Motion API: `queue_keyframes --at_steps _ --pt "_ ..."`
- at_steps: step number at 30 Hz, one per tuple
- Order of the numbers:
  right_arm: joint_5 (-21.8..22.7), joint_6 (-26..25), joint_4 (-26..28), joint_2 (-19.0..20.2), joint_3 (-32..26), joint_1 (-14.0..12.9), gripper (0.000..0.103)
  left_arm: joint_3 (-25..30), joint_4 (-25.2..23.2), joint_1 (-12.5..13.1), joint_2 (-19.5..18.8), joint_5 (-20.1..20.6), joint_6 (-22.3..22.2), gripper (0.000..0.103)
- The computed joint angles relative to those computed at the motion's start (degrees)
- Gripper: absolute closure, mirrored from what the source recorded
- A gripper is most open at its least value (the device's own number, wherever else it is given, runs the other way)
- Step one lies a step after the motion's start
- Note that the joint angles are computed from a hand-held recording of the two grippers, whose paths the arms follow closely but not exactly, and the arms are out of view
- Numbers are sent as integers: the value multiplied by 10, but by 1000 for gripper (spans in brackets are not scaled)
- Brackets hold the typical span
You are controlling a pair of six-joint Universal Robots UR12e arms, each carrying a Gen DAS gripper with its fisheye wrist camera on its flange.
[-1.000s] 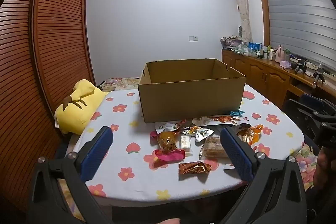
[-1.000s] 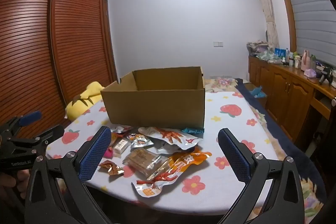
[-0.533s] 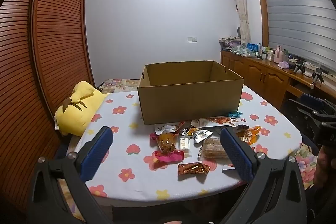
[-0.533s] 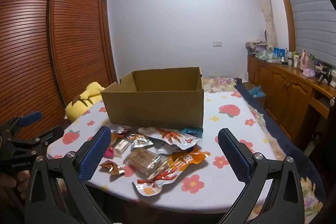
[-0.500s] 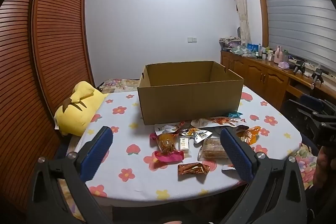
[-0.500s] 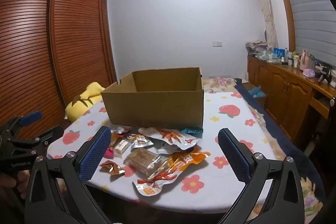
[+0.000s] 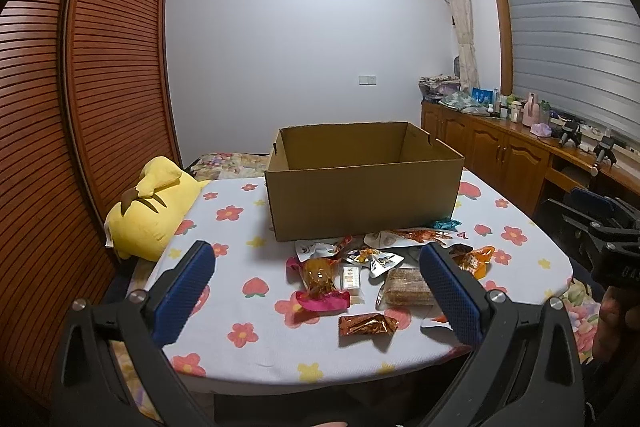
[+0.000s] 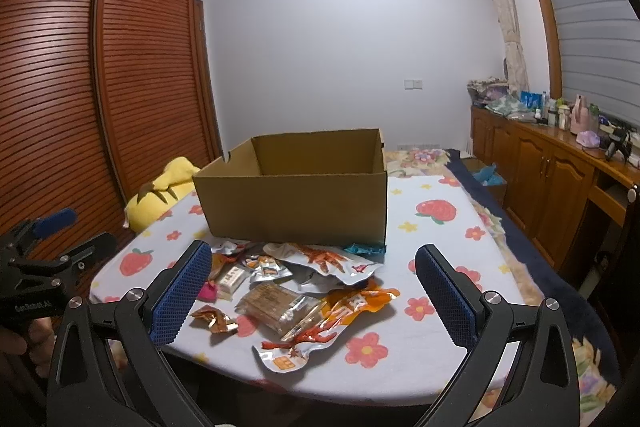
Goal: Organize snacks
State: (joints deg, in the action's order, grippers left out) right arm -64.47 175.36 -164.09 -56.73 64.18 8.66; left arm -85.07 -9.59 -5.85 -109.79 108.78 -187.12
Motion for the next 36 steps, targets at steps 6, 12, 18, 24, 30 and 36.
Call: queue_keyframes --at_steps 6,12,18,24,30,36 --pt "0 0 -1 -2 1 0 0 0 3 0 1 3 2 0" --pt "0 -1 -2 -2 1 1 0 0 6 -1 1 7 2 0" --pt "0 -1 -3 -2 1 1 0 -1 6 1 2 7 3 0" --pt "-1 -1 -4 -2 1 1 0 -1 7 0 2 10 4 0" --pt "-1 -1 -4 -2 1 1 0 -1 6 0 2 7 3 0" --pt "0 0 -5 -2 2 1 0 -2 7 0 2 7 4 0"
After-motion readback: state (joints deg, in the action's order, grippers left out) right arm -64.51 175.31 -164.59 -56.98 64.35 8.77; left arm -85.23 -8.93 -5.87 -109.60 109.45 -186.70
